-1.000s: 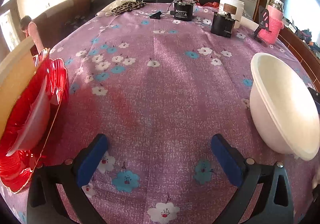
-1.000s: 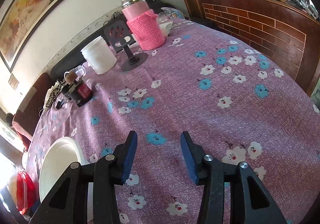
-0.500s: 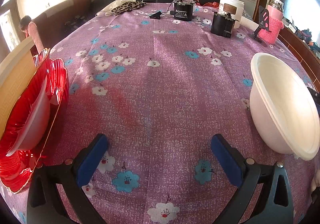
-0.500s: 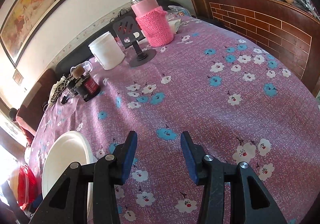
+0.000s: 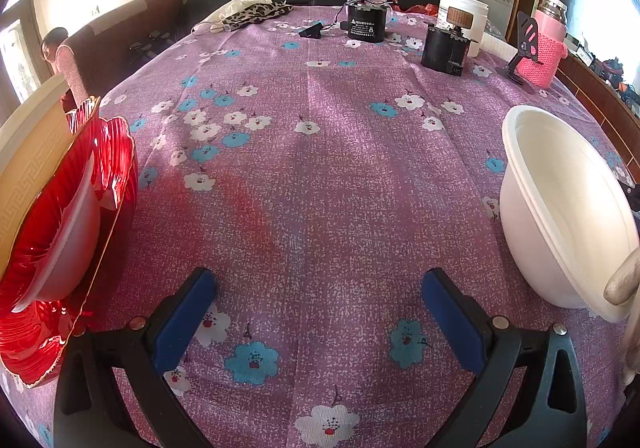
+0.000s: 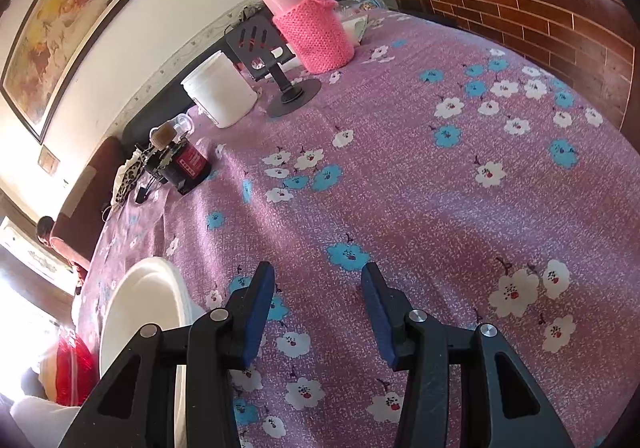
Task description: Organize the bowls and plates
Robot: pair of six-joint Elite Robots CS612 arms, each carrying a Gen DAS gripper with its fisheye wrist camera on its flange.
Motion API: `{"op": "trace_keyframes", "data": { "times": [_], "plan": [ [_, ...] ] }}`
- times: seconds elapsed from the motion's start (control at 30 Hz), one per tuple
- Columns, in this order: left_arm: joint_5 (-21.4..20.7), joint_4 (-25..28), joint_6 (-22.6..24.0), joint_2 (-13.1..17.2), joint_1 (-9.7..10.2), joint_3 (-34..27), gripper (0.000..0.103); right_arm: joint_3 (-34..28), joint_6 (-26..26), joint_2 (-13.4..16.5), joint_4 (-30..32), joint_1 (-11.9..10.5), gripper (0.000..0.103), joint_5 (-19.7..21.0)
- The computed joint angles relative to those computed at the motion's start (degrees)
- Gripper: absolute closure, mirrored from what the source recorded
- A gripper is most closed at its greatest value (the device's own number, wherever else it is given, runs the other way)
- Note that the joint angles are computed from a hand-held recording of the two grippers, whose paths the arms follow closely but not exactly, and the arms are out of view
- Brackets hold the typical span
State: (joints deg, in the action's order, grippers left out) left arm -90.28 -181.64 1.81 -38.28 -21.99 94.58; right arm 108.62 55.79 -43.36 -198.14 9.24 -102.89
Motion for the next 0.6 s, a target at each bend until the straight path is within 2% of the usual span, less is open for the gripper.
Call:
{"op": "trace_keyframes", "data": {
  "times": [0.4, 0.6],
  "plan": [
    [0.0, 0.0, 0.1, 0.0, 0.05, 0.0, 0.0, -0.4, -0.1, 0.2, 1.0, 0.1, 0.049, -0.2],
    [0.0, 0.1, 0.0, 0.0, 0.03, 0.0, 0.0, -0.9, -1.7, 0.4, 1.0, 0.2, 0.04, -0.3]
  ]
}}
